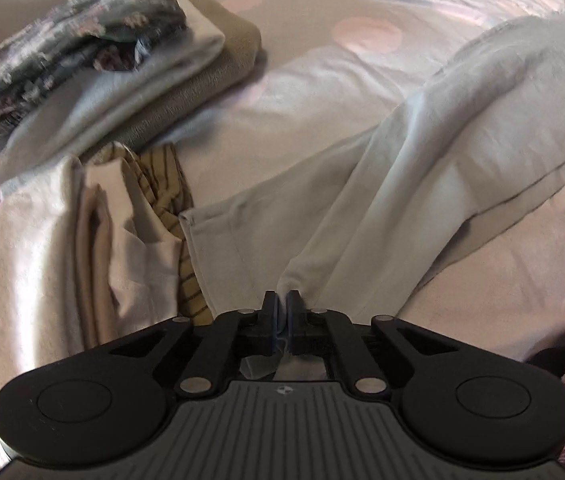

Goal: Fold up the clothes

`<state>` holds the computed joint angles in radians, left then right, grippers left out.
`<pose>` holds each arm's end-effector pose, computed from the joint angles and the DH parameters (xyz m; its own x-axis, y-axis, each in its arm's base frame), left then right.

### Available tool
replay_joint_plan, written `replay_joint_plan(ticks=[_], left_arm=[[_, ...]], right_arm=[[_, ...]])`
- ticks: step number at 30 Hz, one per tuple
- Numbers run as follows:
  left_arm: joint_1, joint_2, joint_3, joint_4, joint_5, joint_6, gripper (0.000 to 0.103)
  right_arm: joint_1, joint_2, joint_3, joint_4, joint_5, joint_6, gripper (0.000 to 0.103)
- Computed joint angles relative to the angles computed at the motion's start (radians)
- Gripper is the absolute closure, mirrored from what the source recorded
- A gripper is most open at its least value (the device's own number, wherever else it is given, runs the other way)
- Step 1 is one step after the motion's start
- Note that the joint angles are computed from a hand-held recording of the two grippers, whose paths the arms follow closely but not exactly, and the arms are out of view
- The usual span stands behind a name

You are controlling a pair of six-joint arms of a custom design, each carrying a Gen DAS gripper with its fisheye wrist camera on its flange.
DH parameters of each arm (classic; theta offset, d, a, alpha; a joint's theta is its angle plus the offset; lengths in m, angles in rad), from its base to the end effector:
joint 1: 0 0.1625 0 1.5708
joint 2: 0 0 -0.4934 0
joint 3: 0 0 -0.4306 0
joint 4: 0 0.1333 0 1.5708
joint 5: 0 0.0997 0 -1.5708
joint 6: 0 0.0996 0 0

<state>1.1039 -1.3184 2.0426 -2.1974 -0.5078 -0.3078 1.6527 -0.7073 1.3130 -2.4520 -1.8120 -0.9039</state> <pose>-0.0464 -0.5816 0.2971 -0.5130 0.0118 -0.8583 0.3070 0.9363 -0.1706 0.1788 -0.8395 0.1720 -0.5401 -0.7627 0.3559 -0.8133 0.5817 0.0124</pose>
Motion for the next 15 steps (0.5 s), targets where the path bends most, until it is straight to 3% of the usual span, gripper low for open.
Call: replay_joint_plan(ticks=[10,15], left_arm=[[-0.015,0.014,-0.044,-0.068,0.151,0.042,0.102],[0.018,0.05,-0.087,-0.034,0.167,0.035,0.102]], right_arm=[[0.0,0.0,0.0,0.002,0.0,-0.001,0.058],[-0.002,0.005,-0.01,0.019,-0.001,0.011,0.058]])
